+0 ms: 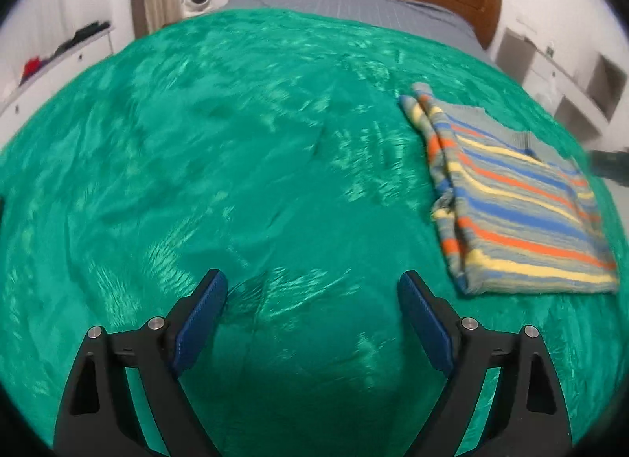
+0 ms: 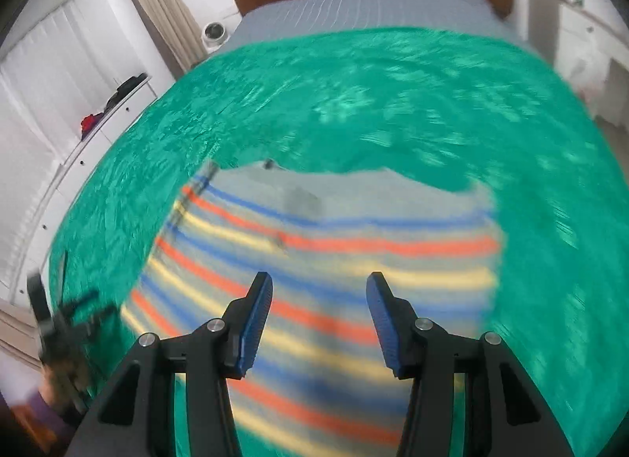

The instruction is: Fold small clothes

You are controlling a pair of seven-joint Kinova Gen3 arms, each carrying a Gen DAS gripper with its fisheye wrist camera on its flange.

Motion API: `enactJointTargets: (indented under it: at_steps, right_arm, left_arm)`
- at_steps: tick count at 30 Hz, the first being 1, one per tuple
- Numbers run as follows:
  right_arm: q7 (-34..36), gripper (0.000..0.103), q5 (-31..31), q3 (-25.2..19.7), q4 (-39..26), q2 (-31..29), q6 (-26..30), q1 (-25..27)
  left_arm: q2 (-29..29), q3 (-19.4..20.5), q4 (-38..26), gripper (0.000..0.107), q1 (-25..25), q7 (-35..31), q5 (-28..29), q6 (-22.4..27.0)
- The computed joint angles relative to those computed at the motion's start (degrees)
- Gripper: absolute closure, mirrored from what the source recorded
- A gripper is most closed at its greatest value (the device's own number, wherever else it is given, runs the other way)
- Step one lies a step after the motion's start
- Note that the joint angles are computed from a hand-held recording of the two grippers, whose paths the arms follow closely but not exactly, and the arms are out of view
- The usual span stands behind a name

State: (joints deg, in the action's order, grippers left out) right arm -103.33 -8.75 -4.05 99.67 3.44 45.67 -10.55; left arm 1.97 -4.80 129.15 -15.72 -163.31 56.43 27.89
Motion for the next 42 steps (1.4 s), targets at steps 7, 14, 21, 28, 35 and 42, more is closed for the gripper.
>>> enactJointTargets:
  at_steps: [7,14,21,28,35,42]
  right_arm:
    - [-6.64,0.083,6.01,-1.89,-11.97,14.68,2.86,-1.67]
    - [-16.66,0.101,15.76,-2.45,-11.52,16.27,-0.94,-2.81]
    - [-6.51,0.073,3.57,0.76,-3.17,9.86,-7.84,-1.38]
    - [6.51,0.063,-3.42,-1.46,12.86,-7.05,2.41,5.91]
    - [1.64,0.062,7.35,1.17,21.50,-25.63,13.38,10.39]
    - [16.75,0.051,-6.87,19.73,23.60,-28.46,5.86,7.23]
  left_arm:
    - [1.35,0.28,2.91,0.010,-0.94,-14.66,12.78,-1.14]
    - [1.70,0.01,4.40,0.008,-0.83,-20.97,18.53,-1.61]
    - [1.39,-6.31,3.40,0.006,4.78,-16.80,13.68,0.05]
    - [-5.99,-20.20,1.66,0.007,23.33,-3.09,-0.50,2.68]
    - [-10.39,-11.20,-2.21,0.007,41.16,7.50,-9.59,2.35]
    - [5.39,1.52,-9.68,0.033,59.72,20.95,-24.47,-7.92]
